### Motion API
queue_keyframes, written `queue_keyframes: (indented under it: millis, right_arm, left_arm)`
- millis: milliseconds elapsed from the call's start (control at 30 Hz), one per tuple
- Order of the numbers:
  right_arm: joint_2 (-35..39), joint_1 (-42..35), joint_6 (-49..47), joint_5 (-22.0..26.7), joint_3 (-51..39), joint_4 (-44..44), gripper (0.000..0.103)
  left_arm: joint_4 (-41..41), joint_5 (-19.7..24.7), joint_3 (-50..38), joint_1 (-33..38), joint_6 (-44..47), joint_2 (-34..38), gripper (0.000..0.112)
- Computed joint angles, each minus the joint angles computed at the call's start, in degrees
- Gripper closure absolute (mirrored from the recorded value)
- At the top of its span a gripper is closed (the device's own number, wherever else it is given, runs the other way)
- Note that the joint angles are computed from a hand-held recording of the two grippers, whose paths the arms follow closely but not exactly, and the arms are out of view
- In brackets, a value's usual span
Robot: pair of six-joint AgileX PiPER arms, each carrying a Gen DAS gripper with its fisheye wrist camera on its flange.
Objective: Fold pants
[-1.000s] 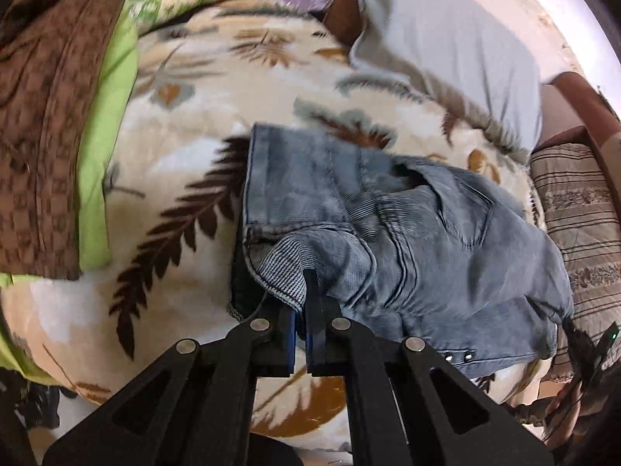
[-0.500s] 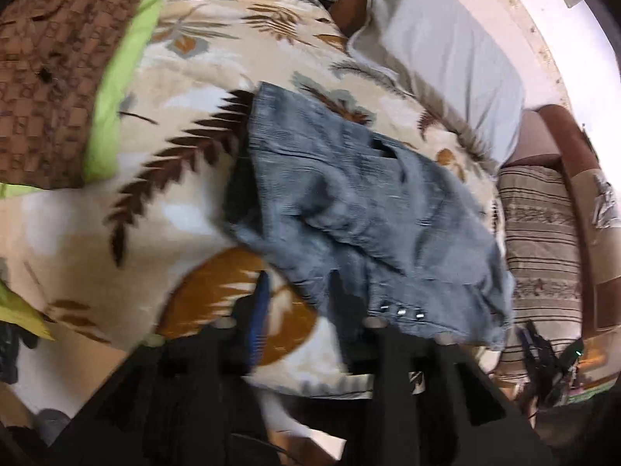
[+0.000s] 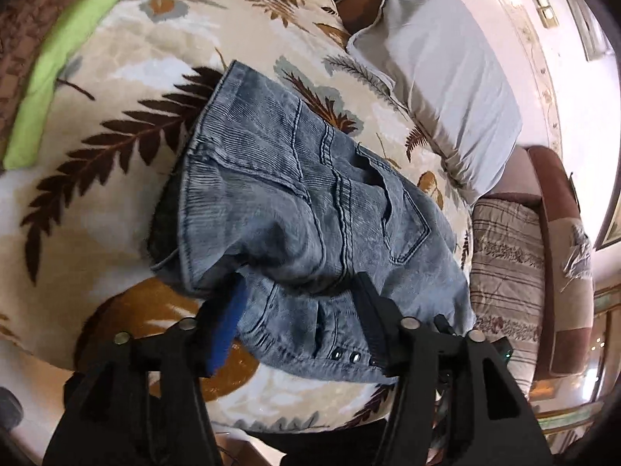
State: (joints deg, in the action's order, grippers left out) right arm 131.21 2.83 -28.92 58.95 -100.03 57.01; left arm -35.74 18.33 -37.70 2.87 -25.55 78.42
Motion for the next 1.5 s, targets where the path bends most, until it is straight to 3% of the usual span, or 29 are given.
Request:
queue_keyframes:
  millis: [167, 200, 233, 267, 333, 400, 667, 867, 1067, 1200, 1300, 1400, 1500]
  right_arm:
    - [1.6, 2.02, 0.37, -2.96, -0.6, 2.33, 0.047]
    - [2.03, 2.73, 1.02, -3.42, -1.56, 1.89, 0.059]
    - [2.31, 3.32, 1.49, -3.43, -2.42, 1.07, 0.088]
    - [2.28, 3.67, 1.53, -3.13, -2.98, 0.71, 0.099]
    - [0.29, 3.94, -0.69, -3.84, -1.41, 2.14, 0.099]
    - [-1.98, 3.41, -2.9, -2.78, -0.19, 3.63, 0.099]
    - [-12.09, -1.22, -11.44, 3.8, 9.65, 6.61, 0.099]
    - [-14.05, -1.11, -14.98, 1.61, 18.3, 3.77, 0.099]
    - [-11.28, 1.19, -12.84, -3.15, 19.08, -0.24, 0.094]
    - [-13.41, -1.53, -13.64, -0.77, 19.19, -1.48, 0.087]
    - [-16.64, -8.95, -16.16, 1.02, 19.11, -1.15, 0.079]
    - [-16.72, -18.1, -14.4, -0.49, 16.24, -1.72, 0.063]
    - [-11.21, -24.56, -7.17, 1.08, 8.0, -3.57, 0.062]
  left_arm:
    - [-12.54, -0.75, -1.87, 2.48, 12.61, 6.05, 0.054]
    - [-14.47, -0.78, -2.22, 2.84, 14.73, 6.7, 0.058]
    - [-15.04, -0.81, -2.49, 3.07, 15.59, 7.0, 0.074]
    - [-17.48, -0.17, -2.82, 3.67, 18.75, 7.22, 0.082]
    - [-18.11, 0.87, -3.02, 4.16, 20.45, 5.92, 0.092]
    - [-11.05, 0.59, -3.47, 3.06, 14.4, 3.8, 0.096]
    - [3.41, 0.28, 1.86, -1.66, -1.05, -5.48, 0.096]
    - [-8.36, -2.44, 6.96, -1.19, 9.02, -2.4, 0.096]
    - [-4.94, -3.2, 6.22, -1.81, 6.33, -0.05, 0.096]
    - [-9.3, -2.13, 6.86, -1.2, 11.64, -2.13, 0.093]
    - [-13.22, -1.46, 7.43, -0.55, 16.06, -2.68, 0.09]
    - [-13.65, -1.78, 6.97, -0.85, 16.21, -2.12, 0.084]
    - [-8.69, -2.36, 5.5, -2.06, 10.78, -1.02, 0.081]
